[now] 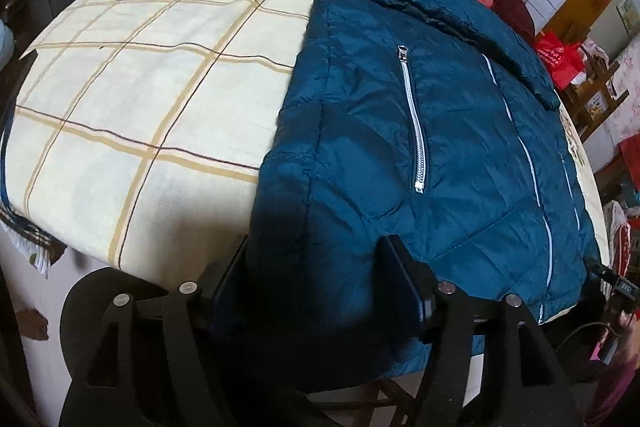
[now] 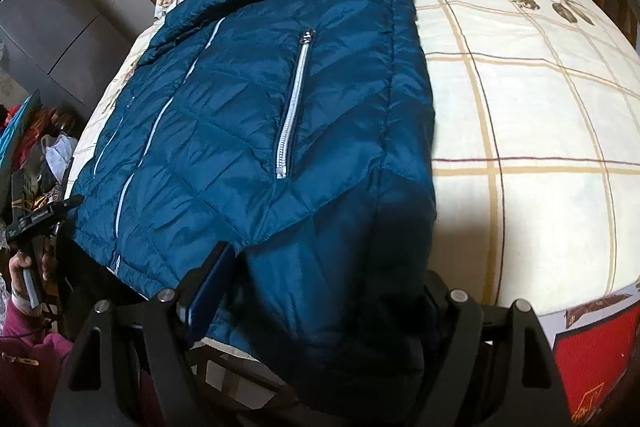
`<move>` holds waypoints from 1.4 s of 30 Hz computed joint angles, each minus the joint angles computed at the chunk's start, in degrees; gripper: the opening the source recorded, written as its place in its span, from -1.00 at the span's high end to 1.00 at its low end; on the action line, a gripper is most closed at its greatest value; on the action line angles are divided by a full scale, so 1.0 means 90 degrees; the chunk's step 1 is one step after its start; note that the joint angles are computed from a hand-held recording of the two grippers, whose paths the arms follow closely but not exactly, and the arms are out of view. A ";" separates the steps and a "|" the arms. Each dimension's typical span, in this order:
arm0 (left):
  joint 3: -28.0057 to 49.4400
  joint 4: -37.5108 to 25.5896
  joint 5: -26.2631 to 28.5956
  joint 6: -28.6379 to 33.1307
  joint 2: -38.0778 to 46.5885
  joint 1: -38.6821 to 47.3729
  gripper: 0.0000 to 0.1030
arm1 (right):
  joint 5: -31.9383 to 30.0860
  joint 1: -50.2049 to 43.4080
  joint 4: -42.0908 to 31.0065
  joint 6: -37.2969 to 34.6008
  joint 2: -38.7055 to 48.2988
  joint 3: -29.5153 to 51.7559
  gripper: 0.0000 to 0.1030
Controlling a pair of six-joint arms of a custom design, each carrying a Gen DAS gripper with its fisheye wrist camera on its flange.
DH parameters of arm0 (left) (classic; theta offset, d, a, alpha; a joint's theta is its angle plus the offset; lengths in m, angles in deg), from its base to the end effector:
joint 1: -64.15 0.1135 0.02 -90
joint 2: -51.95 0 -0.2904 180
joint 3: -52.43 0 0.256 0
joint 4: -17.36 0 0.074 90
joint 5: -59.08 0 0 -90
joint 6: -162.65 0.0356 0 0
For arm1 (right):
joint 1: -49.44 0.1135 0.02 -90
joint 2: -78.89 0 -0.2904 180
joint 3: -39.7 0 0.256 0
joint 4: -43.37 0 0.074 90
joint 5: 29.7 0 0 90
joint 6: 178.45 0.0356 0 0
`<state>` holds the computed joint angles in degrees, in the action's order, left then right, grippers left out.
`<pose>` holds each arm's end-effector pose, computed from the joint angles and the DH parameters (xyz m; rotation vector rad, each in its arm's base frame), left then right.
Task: Fold large clothes
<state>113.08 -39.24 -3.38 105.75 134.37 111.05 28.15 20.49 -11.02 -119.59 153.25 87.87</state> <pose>0.1765 0.1645 0.2030 -0.2538 2.6504 -0.3255 0.1741 -0.0747 0.1774 -0.1143 2.6660 0.5554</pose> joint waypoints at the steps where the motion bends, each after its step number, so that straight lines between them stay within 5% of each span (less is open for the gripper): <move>1: -0.0087 0.0083 -0.0077 0.0024 -0.0101 -0.0060 -0.62 | -0.0012 -0.0007 0.0013 -0.0024 -0.0018 -0.0021 -0.63; 4: -0.0213 0.0192 -0.0228 0.0139 -0.0225 -0.0198 -0.63 | -0.0109 -0.0041 -0.0126 -0.0294 -0.0036 -0.0028 -0.58; 6: -0.0223 0.0198 -0.0260 0.0163 -0.0243 -0.0238 -0.63 | -0.0306 -0.0098 -0.0335 -0.0546 -0.0010 0.0033 0.11; 8: -0.0251 0.0244 -0.0278 0.0153 -0.0256 -0.0258 -0.63 | -0.0533 -0.0259 -0.0570 -0.0842 0.0098 0.0155 0.20; 11: -0.0290 0.0287 -0.0240 0.0156 -0.0277 -0.0231 -0.63 | -0.0569 -0.0349 -0.0653 -0.0936 0.0289 0.0242 0.21; 15: -0.0415 0.0416 -0.0203 0.0186 -0.0362 -0.0208 -0.66 | -0.0511 -0.0268 -0.0551 -0.0988 0.0257 0.0070 -0.18; 17: -0.0466 0.0477 -0.0255 0.0160 -0.0416 -0.0262 -0.68 | -0.0422 -0.0151 -0.0446 -0.0960 0.0108 -0.0032 -0.20; 19: -0.0470 0.0445 -0.0325 0.0219 -0.0450 -0.0321 -0.65 | -0.0422 -0.0074 -0.0365 -0.0914 -0.0010 -0.0099 -0.12; 20: -0.0445 0.0387 -0.0316 0.0272 -0.0453 -0.0321 -0.57 | -0.0466 -0.0089 -0.0368 -0.0907 -0.0058 -0.0099 0.14; 21: -0.0415 0.0291 -0.0265 0.0351 -0.0469 -0.0299 -0.35 | -0.0510 -0.0133 -0.0383 -0.0897 -0.0108 -0.0070 0.41; 23: -0.0370 0.0202 -0.0161 0.0390 -0.0646 -0.0244 0.19 | -0.0748 -0.0271 -0.0615 -0.0967 -0.0108 0.0090 0.53; 25: -0.0203 0.0059 0.0094 0.0306 -0.0787 -0.0106 0.32 | -0.1045 -0.0447 -0.0997 -0.1172 -0.0145 0.0348 0.57; 32: 0.0165 0.0241 0.0399 -0.0355 -0.1412 -0.0249 0.36 | -0.2090 -0.0691 -0.1949 -0.1389 -0.0115 0.1510 0.58; 42: 0.0737 0.0872 0.0071 -0.1142 -0.1258 -0.0789 0.36 | -0.2290 -0.0156 -0.0762 0.0174 -0.0307 0.1913 0.58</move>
<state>119.72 -31.39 -2.74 95.47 123.05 103.95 7.54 19.08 -17.87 -118.03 150.48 105.09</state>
